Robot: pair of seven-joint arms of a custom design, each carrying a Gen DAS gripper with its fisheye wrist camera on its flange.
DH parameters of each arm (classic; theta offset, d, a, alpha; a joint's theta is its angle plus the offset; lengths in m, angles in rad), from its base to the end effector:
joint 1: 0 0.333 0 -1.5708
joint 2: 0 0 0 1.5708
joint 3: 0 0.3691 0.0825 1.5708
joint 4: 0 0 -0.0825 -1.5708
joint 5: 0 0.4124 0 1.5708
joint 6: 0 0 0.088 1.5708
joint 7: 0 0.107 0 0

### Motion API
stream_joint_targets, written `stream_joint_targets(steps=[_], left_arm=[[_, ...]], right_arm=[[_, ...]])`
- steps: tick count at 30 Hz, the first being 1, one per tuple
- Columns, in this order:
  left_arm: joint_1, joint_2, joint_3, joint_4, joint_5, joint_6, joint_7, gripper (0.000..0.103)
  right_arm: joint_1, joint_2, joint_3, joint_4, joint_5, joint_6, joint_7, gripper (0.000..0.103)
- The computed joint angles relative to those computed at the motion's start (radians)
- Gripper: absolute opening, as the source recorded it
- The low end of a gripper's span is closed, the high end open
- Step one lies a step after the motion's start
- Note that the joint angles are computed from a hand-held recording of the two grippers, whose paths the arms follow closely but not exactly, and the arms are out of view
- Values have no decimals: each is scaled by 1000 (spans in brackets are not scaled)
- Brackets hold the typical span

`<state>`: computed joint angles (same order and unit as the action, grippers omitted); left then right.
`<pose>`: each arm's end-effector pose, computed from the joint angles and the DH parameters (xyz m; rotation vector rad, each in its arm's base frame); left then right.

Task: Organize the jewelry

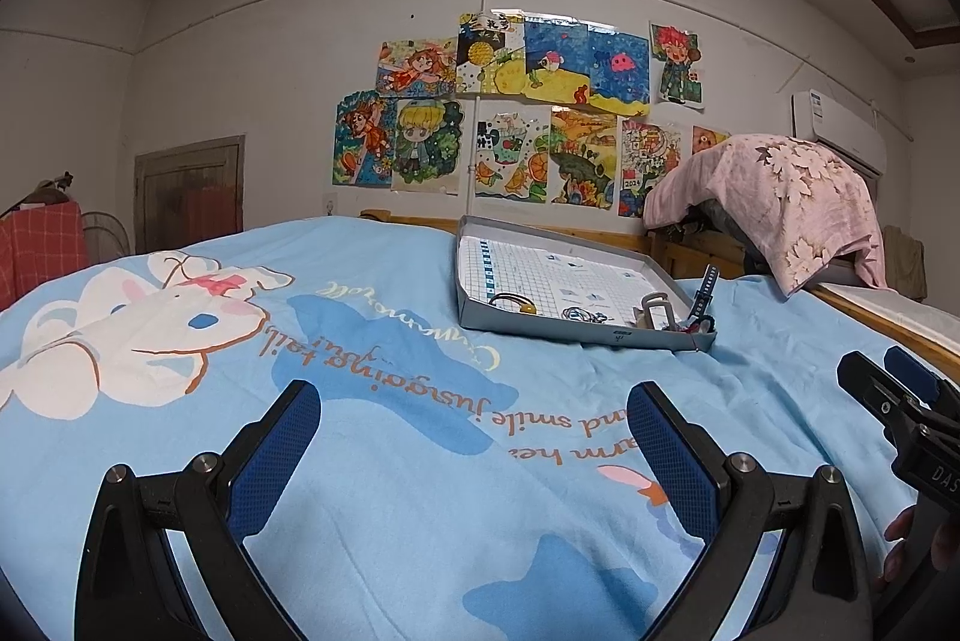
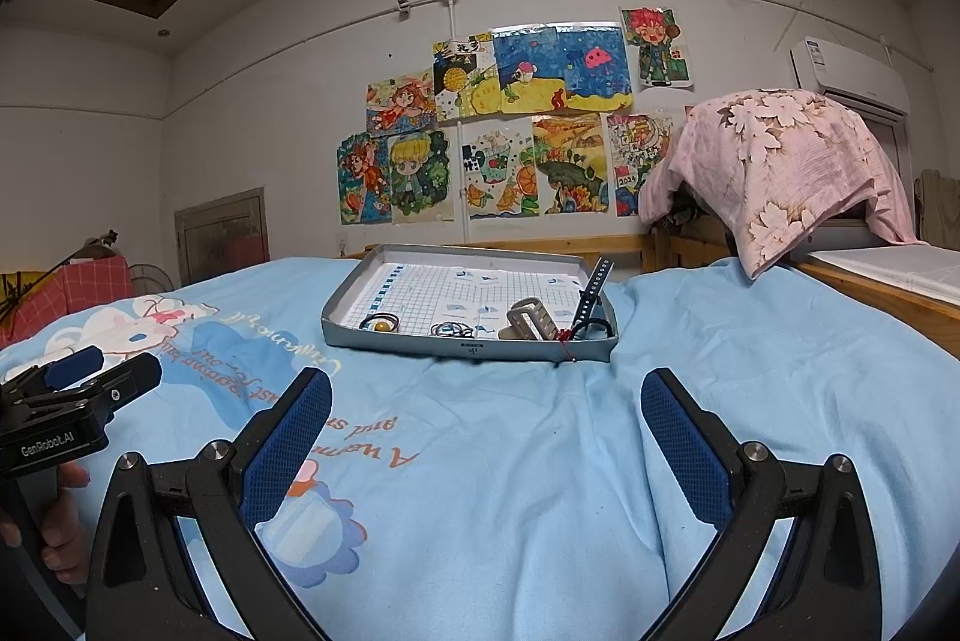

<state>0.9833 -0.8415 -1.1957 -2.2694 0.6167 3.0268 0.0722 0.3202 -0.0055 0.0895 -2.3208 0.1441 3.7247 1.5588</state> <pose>0.4684 -0.2989 0.5540 -1.5679 1.1022 -0.9438 0.5198 0.2051 0.5524 -1.4224 1.1225 -0.8322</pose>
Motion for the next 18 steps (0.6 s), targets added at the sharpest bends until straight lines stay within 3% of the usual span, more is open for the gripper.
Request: stream_joint_targets(steps=[18], left_arm=[[7, -12, -1, -6, -7, 11, 15, 103]], right_arm=[[1, -1, 1, 1, 6, -2, -4, 101]])
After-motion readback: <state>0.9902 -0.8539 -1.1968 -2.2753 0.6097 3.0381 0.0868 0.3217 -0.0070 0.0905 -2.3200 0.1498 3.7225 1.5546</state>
